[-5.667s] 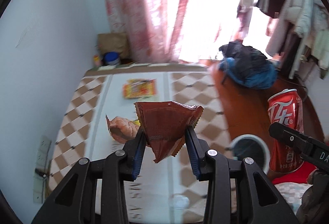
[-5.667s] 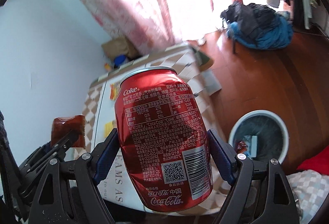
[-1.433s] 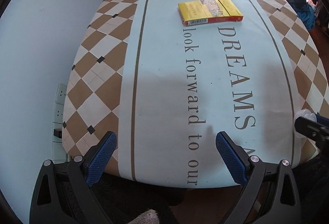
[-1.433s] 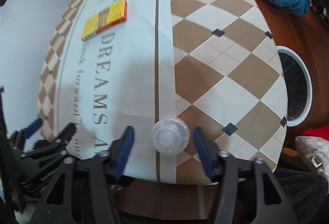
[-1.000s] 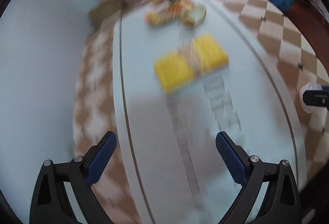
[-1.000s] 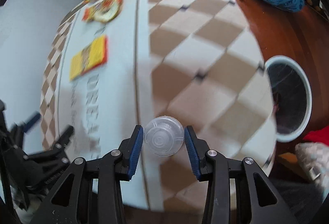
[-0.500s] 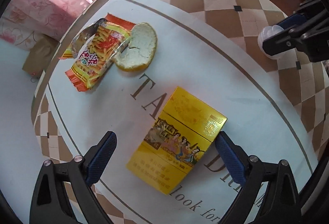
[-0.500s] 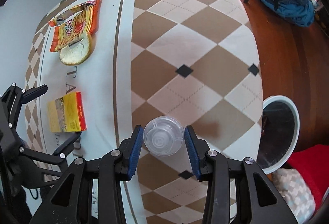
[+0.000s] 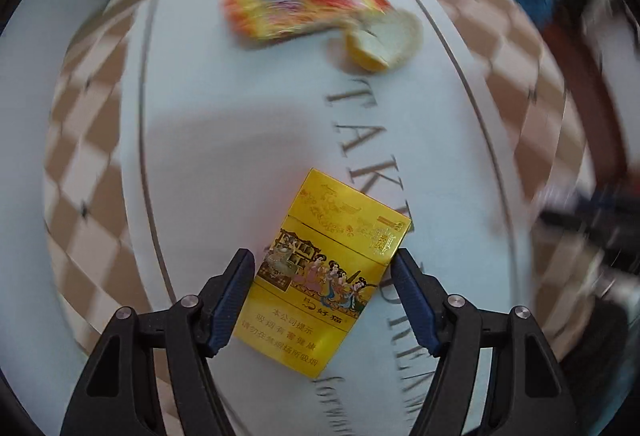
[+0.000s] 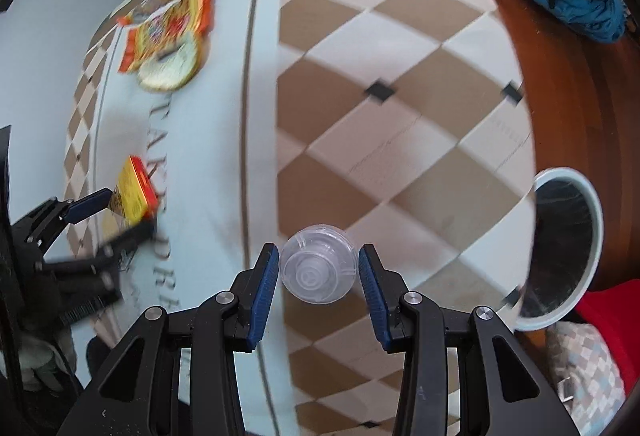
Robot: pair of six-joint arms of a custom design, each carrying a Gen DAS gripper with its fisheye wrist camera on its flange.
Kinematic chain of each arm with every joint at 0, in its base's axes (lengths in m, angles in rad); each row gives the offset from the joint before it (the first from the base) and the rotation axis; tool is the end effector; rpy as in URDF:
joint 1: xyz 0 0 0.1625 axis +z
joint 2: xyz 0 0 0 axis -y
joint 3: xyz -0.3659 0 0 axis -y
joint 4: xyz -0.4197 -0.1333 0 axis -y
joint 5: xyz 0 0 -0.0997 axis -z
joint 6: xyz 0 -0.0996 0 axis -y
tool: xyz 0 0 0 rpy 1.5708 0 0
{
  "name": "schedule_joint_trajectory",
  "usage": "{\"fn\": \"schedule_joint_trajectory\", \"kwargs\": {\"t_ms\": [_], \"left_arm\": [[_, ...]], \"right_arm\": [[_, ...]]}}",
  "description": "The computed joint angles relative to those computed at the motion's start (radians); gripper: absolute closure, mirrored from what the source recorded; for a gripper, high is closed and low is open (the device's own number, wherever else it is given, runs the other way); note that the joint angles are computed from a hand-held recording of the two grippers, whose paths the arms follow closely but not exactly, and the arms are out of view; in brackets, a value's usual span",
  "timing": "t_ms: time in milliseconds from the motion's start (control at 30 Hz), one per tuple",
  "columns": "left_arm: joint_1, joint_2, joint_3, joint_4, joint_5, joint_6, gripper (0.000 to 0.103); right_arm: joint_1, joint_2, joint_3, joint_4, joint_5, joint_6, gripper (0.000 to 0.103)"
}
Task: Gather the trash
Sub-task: 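Grasp the yellow cigarette box with the left tool while the right tool holds the cup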
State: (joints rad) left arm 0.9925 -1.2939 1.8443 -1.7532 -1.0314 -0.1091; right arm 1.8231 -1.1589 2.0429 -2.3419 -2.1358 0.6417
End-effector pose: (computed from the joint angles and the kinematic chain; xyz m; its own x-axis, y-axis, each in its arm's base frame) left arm -0.1298 -0.5363 0.1793 -0.6694 0.5349 -0.5156 0.4397 0.8446 0.3054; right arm 0.2028 -0.4663 0.0784 -0.7916 0.3602 0.4936 0.2818 0.9319 -0.2282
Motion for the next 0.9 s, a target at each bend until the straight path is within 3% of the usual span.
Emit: {"fn": "schedule_joint_trajectory", "kwargs": {"t_ms": [133,233,367,500,600,700,900], "left_arm": [[0.011,-0.020,0.025,-0.034,-0.003,0.056,0.034],[-0.019,-0.057,0.093,-0.052,0.049,0.152,0.031],[-0.020,-0.073,0.116,-0.086,0.044,0.208,0.030],[-0.023,-0.083,0.133,-0.118,0.053,0.217,0.037],[-0.032,-0.111,0.170,-0.144,0.063,0.207,0.044],[-0.048,-0.143,0.190,-0.142,0.089,0.156,0.045],[-0.142,-0.316,0.319,-0.130,0.151,0.033,0.045]], "right_arm": [[0.009,0.011,-0.003,0.008,-0.010,0.002,0.056],[0.015,0.025,-0.016,0.012,-0.019,0.007,0.044],[0.036,0.057,-0.034,0.034,-0.059,0.027,0.044],[0.062,0.117,-0.076,0.044,-0.104,0.043,0.045],[0.088,0.167,-0.104,0.047,-0.159,0.054,0.059],[0.107,0.189,-0.107,0.028,-0.188,0.047,0.061],[0.147,0.188,-0.071,-0.032,-0.198,0.053,0.061]]}}
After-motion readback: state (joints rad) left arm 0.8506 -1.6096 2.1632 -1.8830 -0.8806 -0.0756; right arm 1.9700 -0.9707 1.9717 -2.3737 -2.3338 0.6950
